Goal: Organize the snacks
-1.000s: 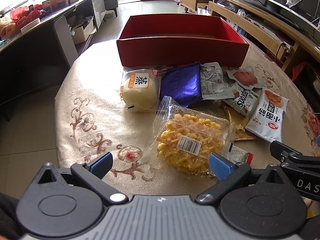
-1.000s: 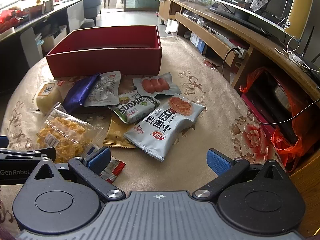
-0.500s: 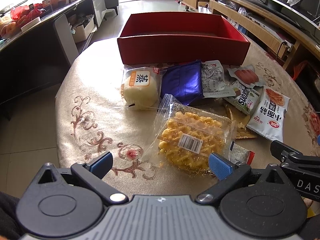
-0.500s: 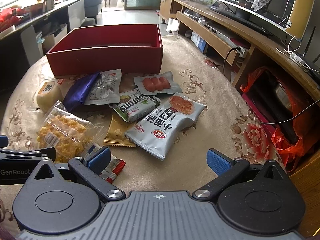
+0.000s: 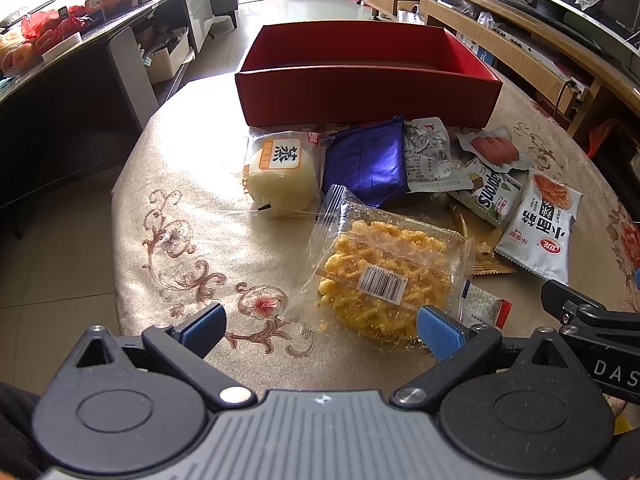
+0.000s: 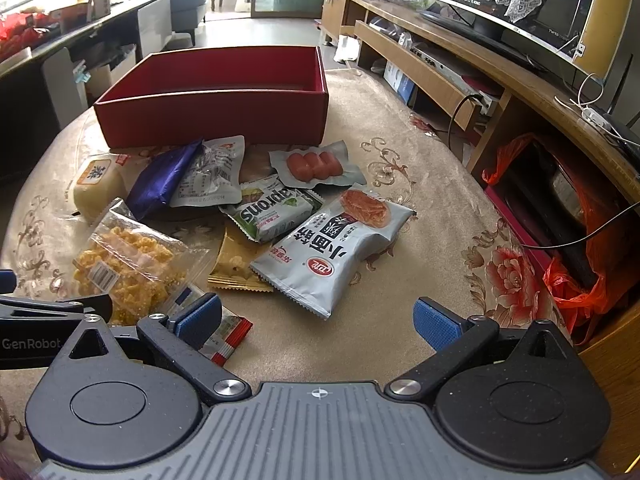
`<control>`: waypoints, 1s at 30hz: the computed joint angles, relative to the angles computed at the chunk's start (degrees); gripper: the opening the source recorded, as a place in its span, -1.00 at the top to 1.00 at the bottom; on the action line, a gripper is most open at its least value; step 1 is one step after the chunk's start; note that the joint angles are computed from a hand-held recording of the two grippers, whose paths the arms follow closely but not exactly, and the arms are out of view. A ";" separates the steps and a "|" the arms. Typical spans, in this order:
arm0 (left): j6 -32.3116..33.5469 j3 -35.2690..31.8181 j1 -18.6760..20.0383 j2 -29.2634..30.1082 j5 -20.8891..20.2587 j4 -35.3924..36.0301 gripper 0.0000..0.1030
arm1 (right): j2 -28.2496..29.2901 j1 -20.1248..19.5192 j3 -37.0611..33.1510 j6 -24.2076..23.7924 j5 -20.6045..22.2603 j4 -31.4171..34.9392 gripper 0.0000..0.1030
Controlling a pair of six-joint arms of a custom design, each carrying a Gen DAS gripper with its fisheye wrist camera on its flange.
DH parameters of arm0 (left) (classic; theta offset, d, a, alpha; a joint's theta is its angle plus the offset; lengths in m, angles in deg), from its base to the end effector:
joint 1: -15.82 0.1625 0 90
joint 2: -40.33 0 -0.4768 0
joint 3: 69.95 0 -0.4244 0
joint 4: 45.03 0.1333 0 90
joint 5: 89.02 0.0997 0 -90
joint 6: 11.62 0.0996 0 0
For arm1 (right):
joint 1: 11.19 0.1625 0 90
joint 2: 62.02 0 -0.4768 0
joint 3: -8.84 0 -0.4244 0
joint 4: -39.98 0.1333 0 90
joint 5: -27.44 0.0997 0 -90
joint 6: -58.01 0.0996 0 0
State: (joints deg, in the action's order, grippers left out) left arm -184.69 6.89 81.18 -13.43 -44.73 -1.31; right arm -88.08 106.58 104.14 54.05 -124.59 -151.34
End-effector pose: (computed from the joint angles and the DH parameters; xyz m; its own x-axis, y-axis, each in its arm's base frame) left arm -0.0675 -0.6380 0.2775 -0.7005 0.1354 -0.7007 0.4712 0.8251 -0.3117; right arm 0.3607 -0.5877 -0.0115 -0.6048 0.1443 0.7832 -0.4376 0.7615 -0.4782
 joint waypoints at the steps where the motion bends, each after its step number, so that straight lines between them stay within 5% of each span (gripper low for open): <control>1: 0.00 0.00 0.00 0.00 0.00 0.00 -0.92 | 0.00 0.00 -0.05 0.02 0.00 0.03 -1.00; 30: -1.48 -0.63 0.22 0.58 0.08 1.82 -0.84 | -0.02 -0.09 -0.34 0.12 0.23 1.87 -1.00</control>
